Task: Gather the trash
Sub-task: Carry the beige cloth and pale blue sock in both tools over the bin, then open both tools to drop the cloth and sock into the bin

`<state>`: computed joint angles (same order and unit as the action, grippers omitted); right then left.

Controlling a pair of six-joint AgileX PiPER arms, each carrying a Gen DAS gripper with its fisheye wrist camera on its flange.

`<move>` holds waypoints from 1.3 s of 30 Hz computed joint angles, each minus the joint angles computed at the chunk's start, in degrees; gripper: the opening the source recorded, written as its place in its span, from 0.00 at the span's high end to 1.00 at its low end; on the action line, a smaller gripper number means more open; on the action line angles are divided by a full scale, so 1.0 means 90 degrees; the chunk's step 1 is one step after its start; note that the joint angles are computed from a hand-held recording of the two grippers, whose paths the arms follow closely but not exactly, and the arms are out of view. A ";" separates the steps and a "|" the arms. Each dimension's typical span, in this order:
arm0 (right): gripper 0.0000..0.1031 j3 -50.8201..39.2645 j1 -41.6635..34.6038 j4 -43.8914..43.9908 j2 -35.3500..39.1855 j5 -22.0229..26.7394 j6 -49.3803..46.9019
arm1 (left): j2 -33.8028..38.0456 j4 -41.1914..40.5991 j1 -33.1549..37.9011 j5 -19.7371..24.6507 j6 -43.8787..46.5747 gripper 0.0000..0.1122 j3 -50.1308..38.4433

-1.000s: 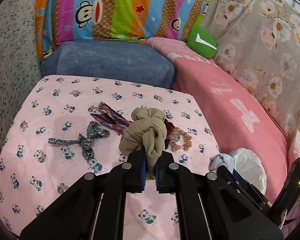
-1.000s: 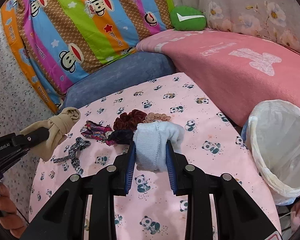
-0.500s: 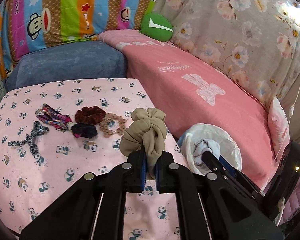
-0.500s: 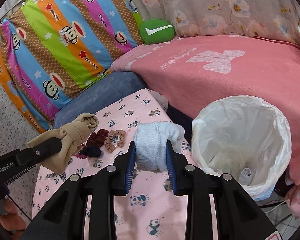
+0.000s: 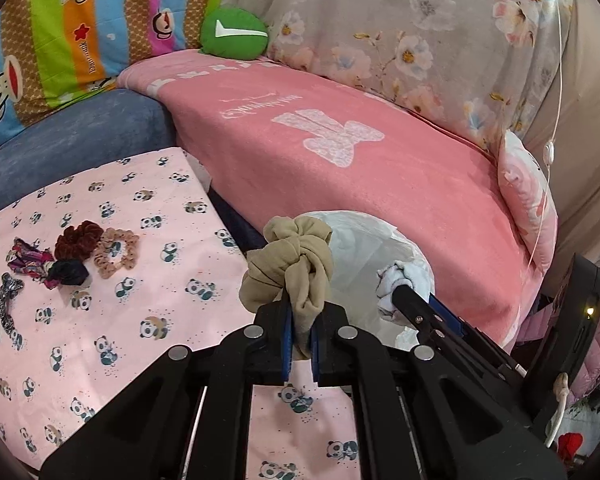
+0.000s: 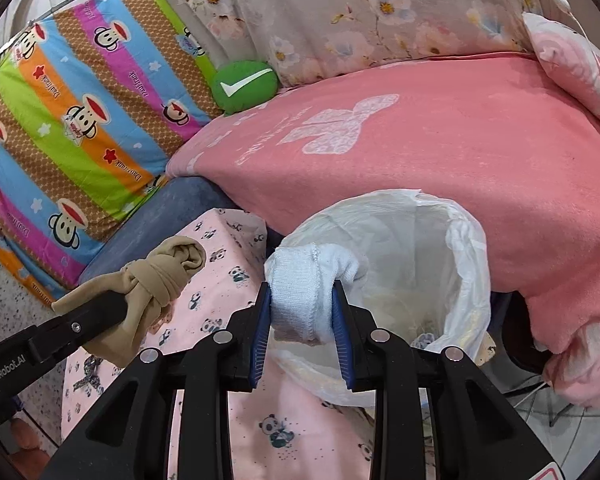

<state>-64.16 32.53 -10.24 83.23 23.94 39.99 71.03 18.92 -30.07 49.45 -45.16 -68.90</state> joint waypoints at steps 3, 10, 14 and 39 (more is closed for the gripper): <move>0.73 0.0136 -0.0252 0.0238 -0.0093 -0.0038 -0.0286 | 0.0350 0.0045 -0.0243 -0.0023 -0.0063 0.95 -0.0242; 0.73 0.0372 -0.0804 0.0903 -0.0164 -0.0146 -0.1058 | 0.0933 -0.0134 -0.0465 -0.0150 0.0053 0.94 -0.0573; 0.73 0.0414 -0.0966 0.1116 -0.0143 -0.0180 -0.1300 | 0.1149 -0.0175 -0.0543 -0.0212 0.0094 0.94 -0.0676; 0.58 -0.0361 0.0023 -0.1202 0.0303 0.0669 0.0320 | 0.0584 0.0586 -0.0208 -0.0164 -0.0732 0.65 0.0117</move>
<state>-67.41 32.73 -21.06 85.95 29.96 42.88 76.29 24.19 -31.94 47.98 -51.75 -67.85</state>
